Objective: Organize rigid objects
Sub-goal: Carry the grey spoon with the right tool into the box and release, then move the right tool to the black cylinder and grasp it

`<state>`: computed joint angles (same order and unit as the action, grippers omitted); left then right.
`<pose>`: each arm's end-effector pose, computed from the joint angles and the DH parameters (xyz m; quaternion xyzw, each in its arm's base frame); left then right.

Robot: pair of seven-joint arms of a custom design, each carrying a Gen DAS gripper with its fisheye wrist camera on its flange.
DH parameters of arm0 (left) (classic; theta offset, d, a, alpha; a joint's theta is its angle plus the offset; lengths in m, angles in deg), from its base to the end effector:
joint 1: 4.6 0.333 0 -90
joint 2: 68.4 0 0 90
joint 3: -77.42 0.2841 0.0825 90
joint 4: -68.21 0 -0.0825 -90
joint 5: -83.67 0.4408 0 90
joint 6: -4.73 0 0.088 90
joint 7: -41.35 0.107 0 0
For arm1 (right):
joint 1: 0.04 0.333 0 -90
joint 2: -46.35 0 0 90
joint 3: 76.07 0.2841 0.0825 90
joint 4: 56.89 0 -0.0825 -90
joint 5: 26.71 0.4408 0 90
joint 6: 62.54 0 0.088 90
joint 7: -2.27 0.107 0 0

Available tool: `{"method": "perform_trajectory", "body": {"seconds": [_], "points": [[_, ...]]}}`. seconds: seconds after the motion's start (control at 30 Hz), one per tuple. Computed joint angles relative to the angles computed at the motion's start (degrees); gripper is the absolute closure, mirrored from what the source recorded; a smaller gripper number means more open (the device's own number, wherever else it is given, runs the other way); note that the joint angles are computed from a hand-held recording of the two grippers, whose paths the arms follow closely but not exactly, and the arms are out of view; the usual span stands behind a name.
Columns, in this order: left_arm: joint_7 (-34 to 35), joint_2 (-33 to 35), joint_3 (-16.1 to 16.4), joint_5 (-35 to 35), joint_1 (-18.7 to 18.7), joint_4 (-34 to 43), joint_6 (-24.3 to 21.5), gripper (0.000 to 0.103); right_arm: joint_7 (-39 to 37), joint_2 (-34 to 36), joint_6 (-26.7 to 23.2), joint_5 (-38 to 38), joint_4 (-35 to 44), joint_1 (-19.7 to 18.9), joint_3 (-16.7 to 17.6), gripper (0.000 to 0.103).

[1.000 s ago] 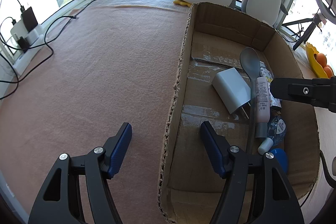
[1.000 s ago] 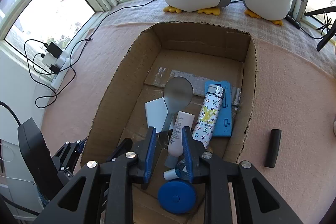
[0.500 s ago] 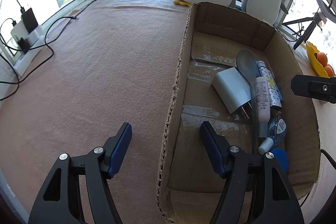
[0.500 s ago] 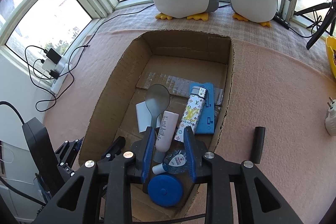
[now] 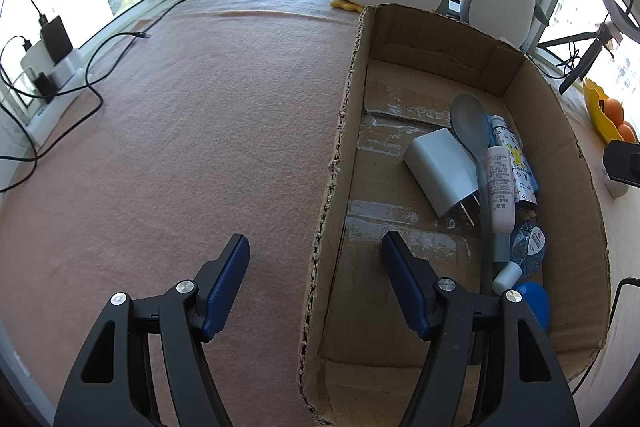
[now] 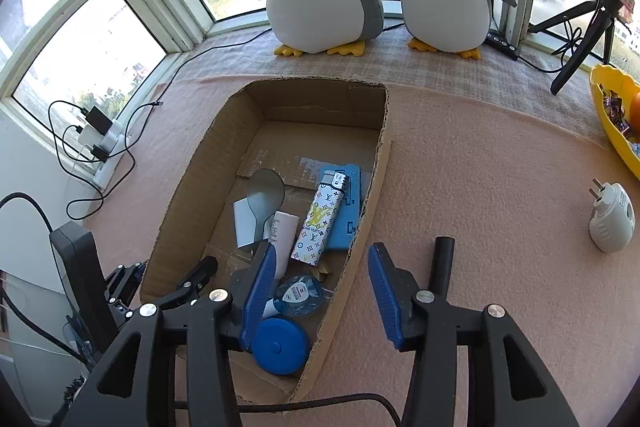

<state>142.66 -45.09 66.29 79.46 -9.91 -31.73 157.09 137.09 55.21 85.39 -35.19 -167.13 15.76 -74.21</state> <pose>0.7049 -0.1932 0.3427 -0.5364 0.8027 -0.2275 0.1271 0.6465 0.2079 0.4073 -0.5463 0.7982 -0.1089 0.2291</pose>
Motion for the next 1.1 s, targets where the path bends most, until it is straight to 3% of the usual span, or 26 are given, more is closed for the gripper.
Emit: {"method": "perform_trajectory", "body": {"seconds": [0.13,0.57,1.1], "points": [[0.05,-0.03,0.05,0.09,0.05,-0.06,0.06,0.033,2.21,-2.66,0.51,-1.00,-3.33,-0.51,-0.57,0.047],[-0.34,0.36,0.22,0.65,0.00,0.43,0.02,0.031,7.57,-7.17,-2.74,-6.69,-9.82,-3.72,-0.94,0.046],[-0.39,0.38,0.19,0.71,0.03,0.48,-0.02,0.031,3.18,-1.64,-5.78,-4.88,-5.76,-3.57,-1.13,0.046]]}}
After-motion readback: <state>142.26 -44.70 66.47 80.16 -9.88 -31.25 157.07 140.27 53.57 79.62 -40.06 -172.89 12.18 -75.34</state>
